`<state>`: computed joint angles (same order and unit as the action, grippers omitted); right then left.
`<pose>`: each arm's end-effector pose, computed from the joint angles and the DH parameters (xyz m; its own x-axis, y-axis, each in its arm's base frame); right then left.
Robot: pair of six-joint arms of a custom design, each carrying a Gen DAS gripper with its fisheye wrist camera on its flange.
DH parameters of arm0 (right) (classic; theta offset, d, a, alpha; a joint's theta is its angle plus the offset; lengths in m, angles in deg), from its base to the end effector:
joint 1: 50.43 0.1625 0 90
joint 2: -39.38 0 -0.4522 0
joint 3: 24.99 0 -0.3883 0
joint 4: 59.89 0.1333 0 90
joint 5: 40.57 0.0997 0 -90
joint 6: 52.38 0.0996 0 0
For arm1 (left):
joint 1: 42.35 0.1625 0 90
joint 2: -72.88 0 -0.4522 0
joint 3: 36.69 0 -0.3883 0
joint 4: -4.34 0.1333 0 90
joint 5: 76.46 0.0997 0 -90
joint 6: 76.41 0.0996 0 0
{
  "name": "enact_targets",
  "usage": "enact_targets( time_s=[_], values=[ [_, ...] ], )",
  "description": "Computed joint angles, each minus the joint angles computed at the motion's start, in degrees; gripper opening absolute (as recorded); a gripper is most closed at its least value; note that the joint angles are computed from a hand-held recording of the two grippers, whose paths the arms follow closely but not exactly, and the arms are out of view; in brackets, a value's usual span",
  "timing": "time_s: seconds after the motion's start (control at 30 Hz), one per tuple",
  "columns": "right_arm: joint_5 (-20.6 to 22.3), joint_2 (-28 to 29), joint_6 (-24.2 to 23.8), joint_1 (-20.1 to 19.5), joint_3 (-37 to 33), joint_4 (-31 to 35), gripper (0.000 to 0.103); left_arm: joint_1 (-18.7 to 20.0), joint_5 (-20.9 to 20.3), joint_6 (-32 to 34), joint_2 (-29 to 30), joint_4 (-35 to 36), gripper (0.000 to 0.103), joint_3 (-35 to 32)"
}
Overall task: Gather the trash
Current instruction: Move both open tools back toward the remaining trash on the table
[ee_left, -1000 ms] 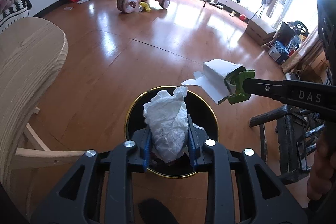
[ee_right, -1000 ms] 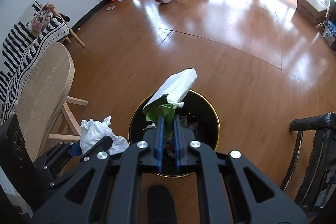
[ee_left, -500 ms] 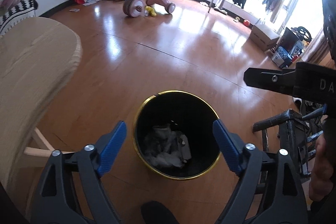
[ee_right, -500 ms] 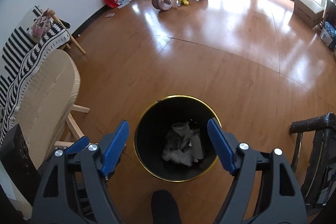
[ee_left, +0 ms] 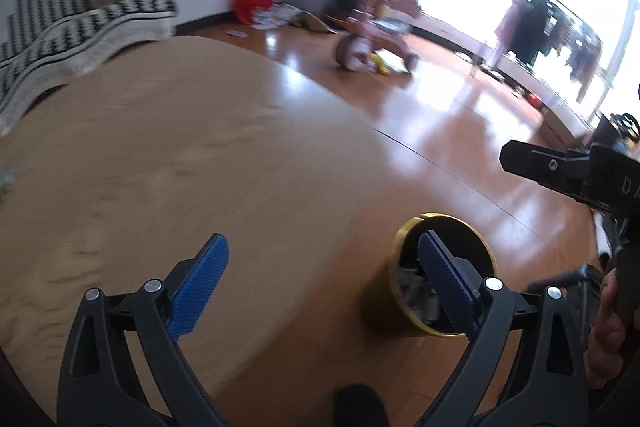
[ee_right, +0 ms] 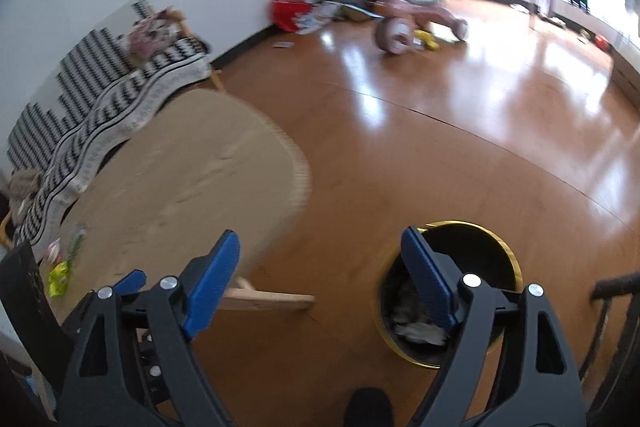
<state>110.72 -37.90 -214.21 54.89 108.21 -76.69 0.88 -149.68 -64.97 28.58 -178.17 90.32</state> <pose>0.1213 -0.2689 0.1745 -0.6630 0.6927 0.2839 0.0421 0.4131 -0.9097 -0.2441 -0.4519 0.0162 -0.5354 0.7846 -0.3126 0.8409 0.5298 -0.1104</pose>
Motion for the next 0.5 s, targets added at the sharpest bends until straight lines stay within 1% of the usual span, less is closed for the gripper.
enact_targets(
  time_s=[0.17,0.2,0.27,0.33,0.5],
  values=[
    [-2.33,9.45,-1.16,3.30,-9.50,2.21,0.081,5.29,4.35,3.14,-6.95,1.70,0.094,-0.63],
    [-2.59,12.26,-2.09,4.41,-12.37,2.73,0.082,6.80,5.75,3.96,-8.61,1.96,0.094,-0.95],
    [-3.18,15.75,-3.47,5.57,-16.30,3.78,0.083,9.35,7.73,4.78,-11.17,2.66,0.095,-1.83],
    [-3.89,20.81,-5.11,7.03,-22.04,5.85,0.084,11.88,9.33,5.26,-13.23,3.56,0.095,-2.94],
    [-6.84,30.55,-7.02,9.01,-33.42,10.86,0.084,18.47,13.05,6.31,-17.72,4.40,0.095,-5.75]
  ],
)
